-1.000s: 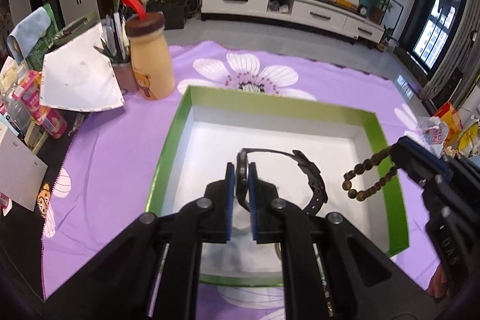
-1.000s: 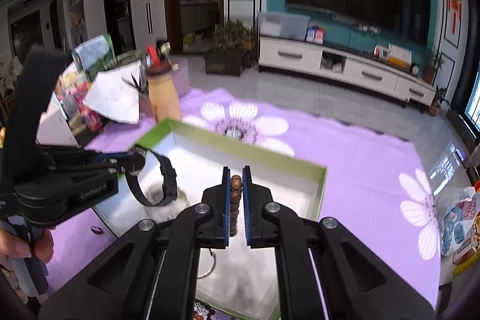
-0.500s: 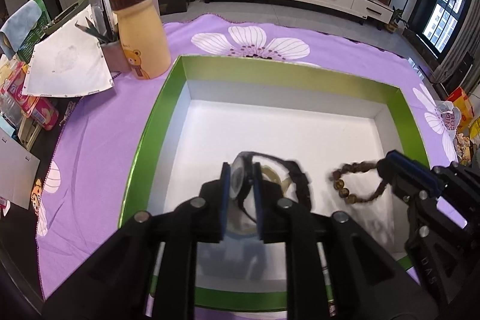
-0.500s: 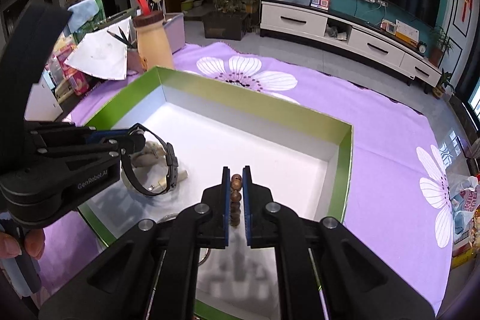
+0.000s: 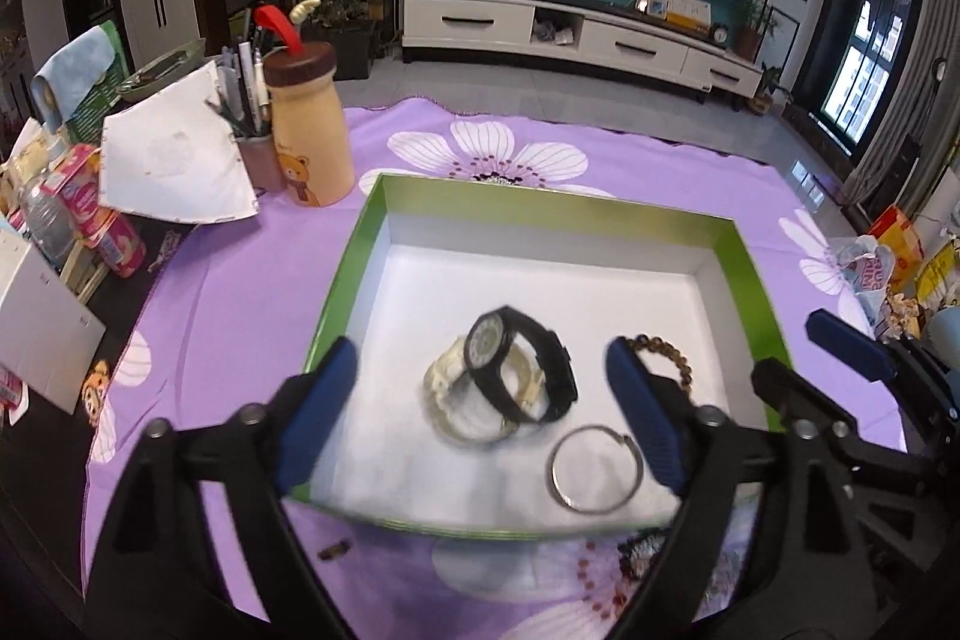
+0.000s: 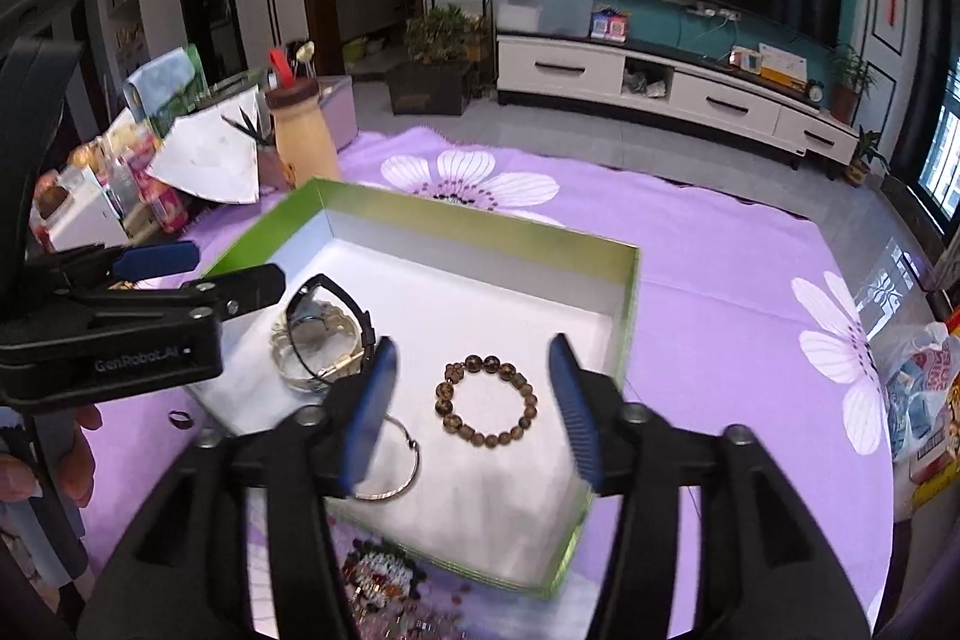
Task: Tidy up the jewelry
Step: 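Withdraw both tools from the box toward the remaining jewelry pile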
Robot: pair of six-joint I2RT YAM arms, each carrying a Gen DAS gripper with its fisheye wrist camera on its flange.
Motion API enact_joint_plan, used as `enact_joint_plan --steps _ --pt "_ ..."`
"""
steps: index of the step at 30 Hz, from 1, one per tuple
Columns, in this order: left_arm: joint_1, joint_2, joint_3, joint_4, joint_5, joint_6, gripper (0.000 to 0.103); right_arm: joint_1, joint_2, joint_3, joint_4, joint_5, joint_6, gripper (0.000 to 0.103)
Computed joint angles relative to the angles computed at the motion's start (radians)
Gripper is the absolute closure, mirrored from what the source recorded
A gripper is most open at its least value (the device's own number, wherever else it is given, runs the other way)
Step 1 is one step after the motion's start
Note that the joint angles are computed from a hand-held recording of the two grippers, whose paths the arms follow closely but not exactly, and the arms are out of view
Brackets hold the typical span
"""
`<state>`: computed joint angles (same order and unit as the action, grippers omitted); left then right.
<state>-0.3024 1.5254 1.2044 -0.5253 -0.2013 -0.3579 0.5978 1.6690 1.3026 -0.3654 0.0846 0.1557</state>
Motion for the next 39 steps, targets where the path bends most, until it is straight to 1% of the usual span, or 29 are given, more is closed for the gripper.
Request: enact_joint_plan --steps 1,2,4,8,13,16,19,22,27,33,38,39 --pt "-0.003 -0.015 -0.011 -0.004 -0.001 -0.006 0.011 0.001 -0.027 -0.023 0.000 0.001 0.009 0.039" --pt "-0.002 -0.045 -0.038 -0.006 0.000 -0.016 0.010 0.003 -0.056 -0.048 0.001 0.000 0.017 0.037" --pt "0.000 -0.115 -0.103 -0.004 0.012 -0.044 0.004 0.007 -0.111 -0.097 0.006 -0.003 0.034 0.034" --pt "0.013 -0.239 -0.224 -0.016 0.039 -0.092 0.004 0.030 -0.221 -0.207 0.010 -0.019 0.081 0.032" --pt "0.016 -0.399 -0.400 -0.039 0.044 -0.133 0.004 0.086 -0.307 -0.312 -0.010 -0.030 0.118 0.032" --pt "0.070 -0.496 -0.507 -0.044 0.094 -0.130 0.004 0.139 -0.333 -0.362 -0.018 -0.010 0.130 0.032" --pt "0.155 -0.614 -0.614 -0.067 0.137 -0.092 0.004 0.180 -0.347 -0.405 -0.009 0.011 0.128 0.032" --pt "0.229 -0.681 -0.668 -0.102 0.164 -0.060 0.004 0.221 -0.366 -0.451 0.010 0.041 0.123 0.033" --pt "0.268 -0.711 -0.695 -0.120 0.177 -0.035 0.004 0.252 -0.377 -0.496 0.021 0.033 0.116 0.033" --pt "0.203 -0.680 -0.689 -0.086 0.151 -0.053 0.004 0.257 -0.385 -0.526 0.039 0.014 0.084 0.033" --pt "0.167 -0.633 -0.683 -0.052 0.145 -0.067 0.006 0.212 -0.370 -0.533 0.058 -0.016 0.073 0.046" --pt "0.164 -0.626 -0.681 -0.047 0.145 -0.067 0.007 0.203 -0.369 -0.534 0.057 -0.022 0.068 0.050"
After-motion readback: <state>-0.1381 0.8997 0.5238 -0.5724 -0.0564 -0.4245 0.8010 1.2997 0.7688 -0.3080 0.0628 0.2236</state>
